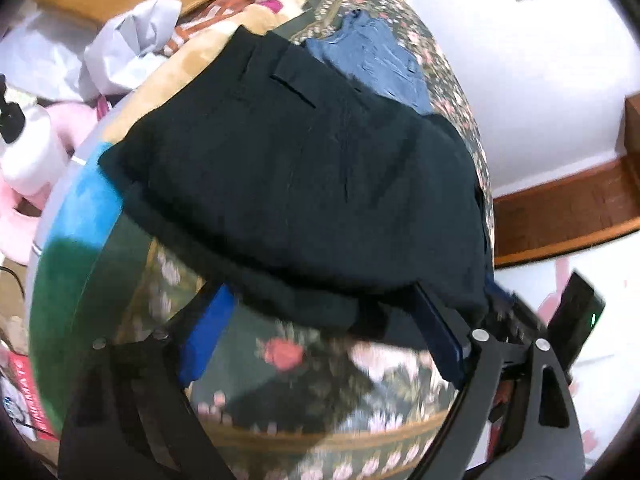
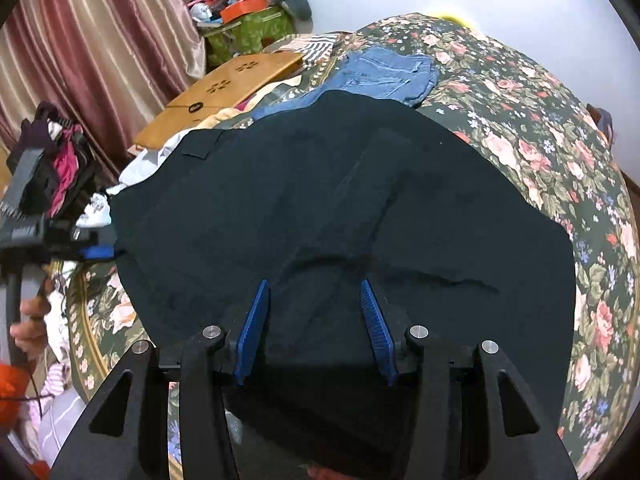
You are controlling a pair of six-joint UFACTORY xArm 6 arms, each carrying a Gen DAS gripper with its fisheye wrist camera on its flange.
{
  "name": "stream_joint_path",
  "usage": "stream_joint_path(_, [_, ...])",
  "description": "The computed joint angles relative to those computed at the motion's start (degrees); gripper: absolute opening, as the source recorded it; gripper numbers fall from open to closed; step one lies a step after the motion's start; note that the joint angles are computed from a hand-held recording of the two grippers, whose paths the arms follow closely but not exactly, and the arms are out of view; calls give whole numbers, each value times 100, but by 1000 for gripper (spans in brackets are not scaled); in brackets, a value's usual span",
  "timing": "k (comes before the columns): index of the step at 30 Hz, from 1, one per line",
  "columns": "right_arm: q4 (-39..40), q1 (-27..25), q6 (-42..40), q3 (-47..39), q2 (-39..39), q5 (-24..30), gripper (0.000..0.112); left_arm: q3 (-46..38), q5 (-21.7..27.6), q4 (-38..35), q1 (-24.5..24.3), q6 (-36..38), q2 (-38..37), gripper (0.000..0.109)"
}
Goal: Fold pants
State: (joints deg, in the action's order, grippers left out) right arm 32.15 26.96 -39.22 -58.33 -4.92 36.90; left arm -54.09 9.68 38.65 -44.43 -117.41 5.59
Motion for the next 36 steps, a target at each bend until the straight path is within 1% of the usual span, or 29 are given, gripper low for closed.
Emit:
stream_joint_path(2, [76,8,-63,28,-11,-20,47,-32,-99,-300,117,227,94,89])
stream_joint_path(3, [107,9,-98,57,-26,-43,47,-76,-108,-564,156,449,159,89])
stream_joint_path(6, [225,-5,-163,70,-33,-20,47,-227,57,-948,236,657,295,89])
stream_joint_path(7, [252,-2,-165,49,-6,-15,47,-288,177,-1002,246,678,326,85])
stream_joint_path(8, [291,-11,-186,41,1,-3,47,-379,385,-1078,234,745,359,77])
stream_joint_path(9, [300,-11,-195,48,-8,-4,47,-512,721,-1210,198,884,385,72])
stream_joint_path(11, [302,-6,-186,56,-16,-17,47,-650,1075,-1140,166,877,417,52])
stream_joint_path(12, [310,-9,-188,54,-16,-16,47,-705,1264,-1083,137,857,411,49])
stream_joint_path(14, [382,-47,-169,51,-35,20,47,-751,1530,-952,83,770,362,34])
stream_joint_path(15, [454,-94,-142,58,-70,66,47,-845,1824,-896,14,781,326,33])
stream_joint_path(17, [592,-207,-91,86,-151,128,46,-924,2095,-762,-54,774,263,29])
stream_joint_path(18, [651,-295,-38,140,-242,132,46,-1036,2317,-695,-108,786,238,28])
stream_joint_path(20, [713,-455,6,224,-370,97,46,-1268,2694,-550,-197,876,215,25])
stream_joint_path(21, [740,-596,52,304,-482,54,46,-1465,3003,-434,-287,964,200,24])
stream_joint_path(23, [725,-802,127,428,-646,-25,46,-1801,3382,-275,-392,1107,246,24])
stream_joint_path(27, [483,-1327,390,653,-891,-249,46,-2800,4215,116,-687,1619,537,24])
stream_joint_path(29, [292,-1597,564,748,-947,-349,46,-3388,4528,260,-797,1916,794,24])
stream_joint_path(31, [256,-1806,633,821,-963,-363,46,-3830,4762,415,-884,2111,994,24])
stream_joint_path(32, [286,-1897,613,860,-981,-328,46,-4191,4925,522,-942,2303,1182,23])
stream_joint_path(34, [363,-2085,595,927,-931,-218,46,-4744,5096,616,-984,2576,1493,23])
stream_joint_path(36, [345,-2159,643,1007,-889,-151,46,-5356,5257,669,-1027,2861,1833,22])
